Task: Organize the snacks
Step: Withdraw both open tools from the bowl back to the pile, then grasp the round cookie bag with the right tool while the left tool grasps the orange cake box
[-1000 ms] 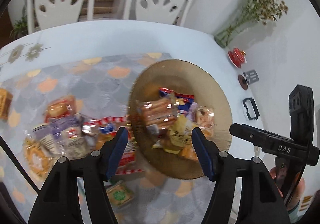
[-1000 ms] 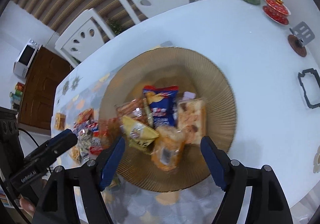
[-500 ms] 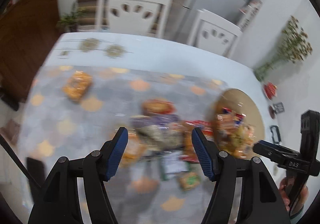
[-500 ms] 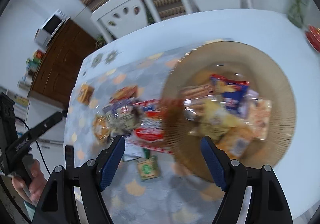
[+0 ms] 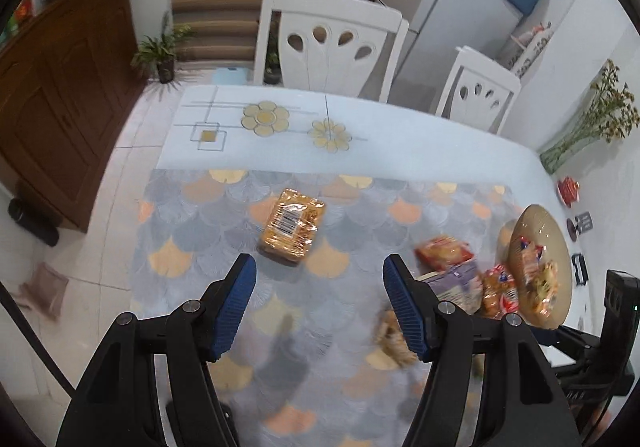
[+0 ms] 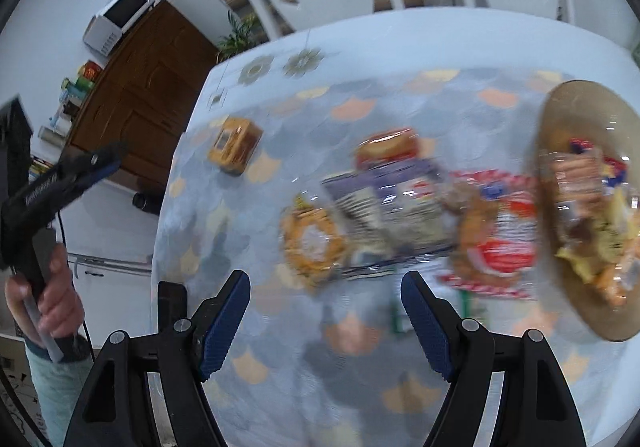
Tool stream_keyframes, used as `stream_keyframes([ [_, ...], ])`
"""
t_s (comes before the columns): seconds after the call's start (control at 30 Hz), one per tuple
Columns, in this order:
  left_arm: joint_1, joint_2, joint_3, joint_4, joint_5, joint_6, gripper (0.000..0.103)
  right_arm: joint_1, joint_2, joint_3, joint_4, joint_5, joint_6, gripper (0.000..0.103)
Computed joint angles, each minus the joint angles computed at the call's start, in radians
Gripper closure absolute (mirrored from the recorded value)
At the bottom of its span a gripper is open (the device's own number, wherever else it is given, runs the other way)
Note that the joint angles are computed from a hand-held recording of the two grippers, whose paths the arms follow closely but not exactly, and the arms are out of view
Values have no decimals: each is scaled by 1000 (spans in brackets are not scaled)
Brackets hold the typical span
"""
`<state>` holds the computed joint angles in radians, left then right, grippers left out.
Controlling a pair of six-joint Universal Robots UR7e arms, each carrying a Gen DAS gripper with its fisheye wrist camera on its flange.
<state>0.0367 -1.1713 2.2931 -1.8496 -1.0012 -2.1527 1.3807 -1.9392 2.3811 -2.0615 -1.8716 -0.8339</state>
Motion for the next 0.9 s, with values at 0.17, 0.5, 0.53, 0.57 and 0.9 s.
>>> stream_keyframes([
  [0.17, 98, 8, 101, -222, -7, 163, 39, 25, 20, 118, -182, 0, -84, 27],
  [0.5, 270, 133, 133, -418, 0, 388, 34, 53, 214, 201, -495, -76, -226, 27],
  [0.53, 276, 141, 129, -402, 17, 389, 30, 55, 233, 206, -522, -90, -238, 27],
  [0.57, 282, 146, 129, -405, 26, 397, 29, 59, 259, 215, -563, -111, -254, 27],
  [0.9, 336, 171, 171, -544, 33, 458, 29, 91, 454, 306, -919, -232, -421, 27],
])
